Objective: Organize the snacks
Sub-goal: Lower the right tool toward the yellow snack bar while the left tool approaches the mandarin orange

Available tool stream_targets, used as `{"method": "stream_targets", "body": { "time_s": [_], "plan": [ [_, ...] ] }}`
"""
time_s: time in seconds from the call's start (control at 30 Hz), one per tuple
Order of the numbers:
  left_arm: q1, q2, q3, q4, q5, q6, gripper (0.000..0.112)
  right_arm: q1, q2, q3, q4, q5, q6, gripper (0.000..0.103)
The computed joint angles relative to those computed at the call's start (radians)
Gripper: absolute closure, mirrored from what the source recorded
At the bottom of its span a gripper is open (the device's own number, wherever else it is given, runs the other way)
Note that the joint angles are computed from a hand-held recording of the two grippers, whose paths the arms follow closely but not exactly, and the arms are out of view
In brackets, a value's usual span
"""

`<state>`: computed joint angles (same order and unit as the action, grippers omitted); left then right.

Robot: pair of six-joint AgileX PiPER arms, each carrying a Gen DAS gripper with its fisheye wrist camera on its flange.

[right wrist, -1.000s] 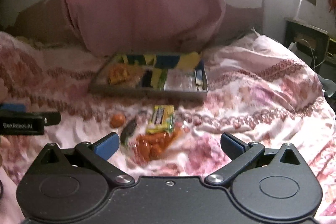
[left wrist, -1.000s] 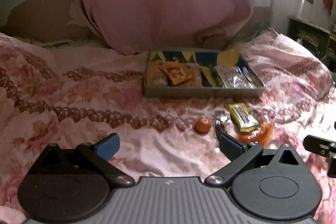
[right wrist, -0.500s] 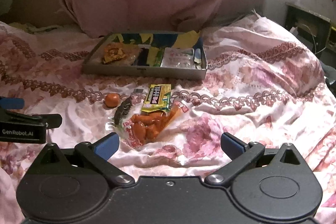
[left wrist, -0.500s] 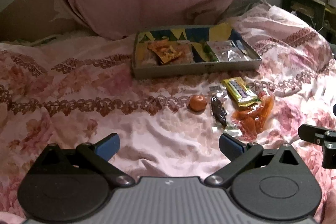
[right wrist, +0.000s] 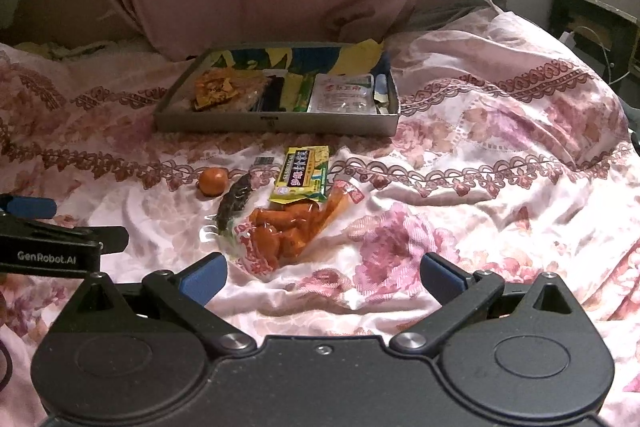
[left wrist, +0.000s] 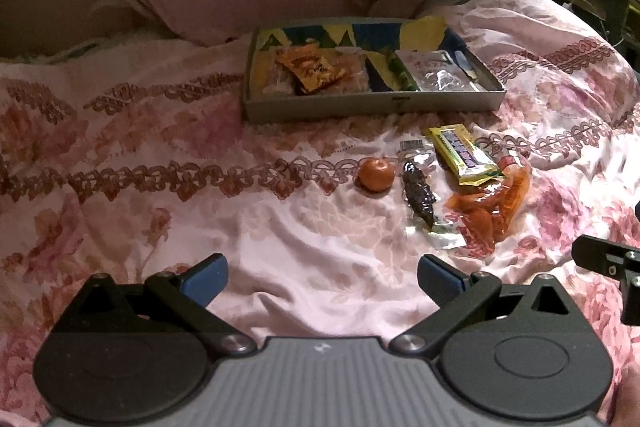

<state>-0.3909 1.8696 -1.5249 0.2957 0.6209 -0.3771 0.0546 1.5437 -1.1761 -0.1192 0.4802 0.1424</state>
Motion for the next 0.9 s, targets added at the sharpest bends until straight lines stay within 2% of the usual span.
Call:
{"method": "stream_targets", "body": {
  "time_s": [0.27,0.4,0.6,0.73,0.9],
  "plan": [
    [0.058,0.104,-0.155,-0.122,0.116,0.044,0.010,-0.019,0.061,-0.085,0.079,0.030,-0.144,0.001],
    [0.082,0.174,-0.275,-0.146,0.179,0.089,0.010,-0.044,0.115,-0.149,0.215,0.054,-0.308,0.001],
    [0.125,0.326,-0.517,-0.232,0.336,0.153,0.010,-0.075,0.182,-0.213,0.387,0.042,-0.610,0.001],
    [0.135,0.404,-0.657,-0.265,0.408,0.176,0.010,-0.096,0.218,-0.255,0.448,0.033,-0.670,0.001],
    [0.107,0.526,-0.901,-0.239,0.507,0.199,0.010,-0.114,0.250,-0.280,0.517,0.011,-0.711,0.001]
  ]
}}
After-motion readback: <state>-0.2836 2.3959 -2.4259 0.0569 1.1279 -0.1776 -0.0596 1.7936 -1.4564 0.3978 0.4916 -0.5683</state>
